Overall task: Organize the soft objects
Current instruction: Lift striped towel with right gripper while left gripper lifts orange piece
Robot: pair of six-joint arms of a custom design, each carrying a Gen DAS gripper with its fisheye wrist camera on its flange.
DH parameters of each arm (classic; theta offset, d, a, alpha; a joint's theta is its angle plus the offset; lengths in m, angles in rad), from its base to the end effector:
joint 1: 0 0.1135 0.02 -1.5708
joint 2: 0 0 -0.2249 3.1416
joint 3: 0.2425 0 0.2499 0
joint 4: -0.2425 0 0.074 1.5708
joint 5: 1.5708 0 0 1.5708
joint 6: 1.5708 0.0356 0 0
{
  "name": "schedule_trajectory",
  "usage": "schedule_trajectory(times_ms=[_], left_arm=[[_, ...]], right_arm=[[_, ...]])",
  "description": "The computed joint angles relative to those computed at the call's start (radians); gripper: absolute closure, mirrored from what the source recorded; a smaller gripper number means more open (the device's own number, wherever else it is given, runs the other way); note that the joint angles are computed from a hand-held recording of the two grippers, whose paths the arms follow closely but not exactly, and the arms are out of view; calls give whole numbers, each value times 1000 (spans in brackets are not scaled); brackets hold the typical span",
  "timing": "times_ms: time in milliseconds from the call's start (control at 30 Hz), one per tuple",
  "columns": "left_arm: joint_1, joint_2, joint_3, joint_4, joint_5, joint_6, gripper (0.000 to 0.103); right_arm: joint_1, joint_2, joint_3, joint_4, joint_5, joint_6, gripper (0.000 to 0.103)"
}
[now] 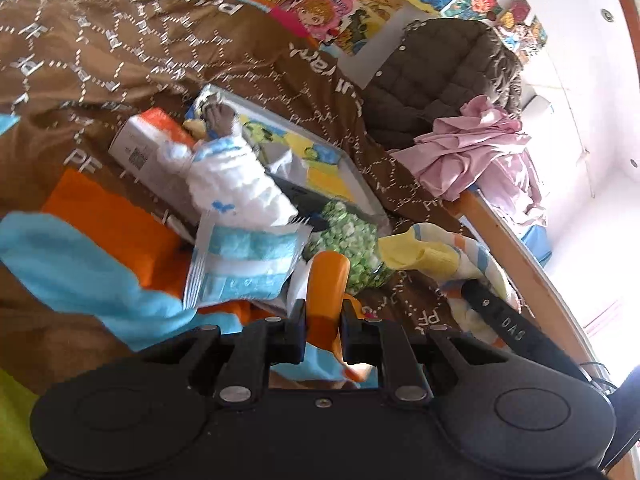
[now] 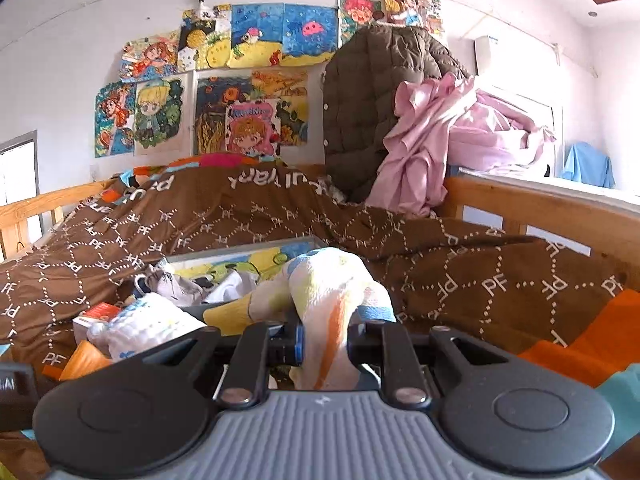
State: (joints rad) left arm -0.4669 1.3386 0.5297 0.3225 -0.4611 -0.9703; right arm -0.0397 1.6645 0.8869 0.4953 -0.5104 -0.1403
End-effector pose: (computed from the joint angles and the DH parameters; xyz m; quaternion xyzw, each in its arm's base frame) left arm 0.2507 -0.1086 0.1488 -0.3219 0.7783 -0.1834 0.5070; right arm 0.3573 0.0032 0.1807 -0.1903 0.7651 0.1488 0.5969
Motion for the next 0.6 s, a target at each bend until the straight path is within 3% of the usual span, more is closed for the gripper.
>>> schedule_trajectory(times_ms=[367,600], left_arm=[[65,-33,58,-21,8,103,86],[201,-5,148,-42,102,186,86]], right_arm=[[58,-5,43,10,-10,43,83],[162,148,237,69,38,108,83]])
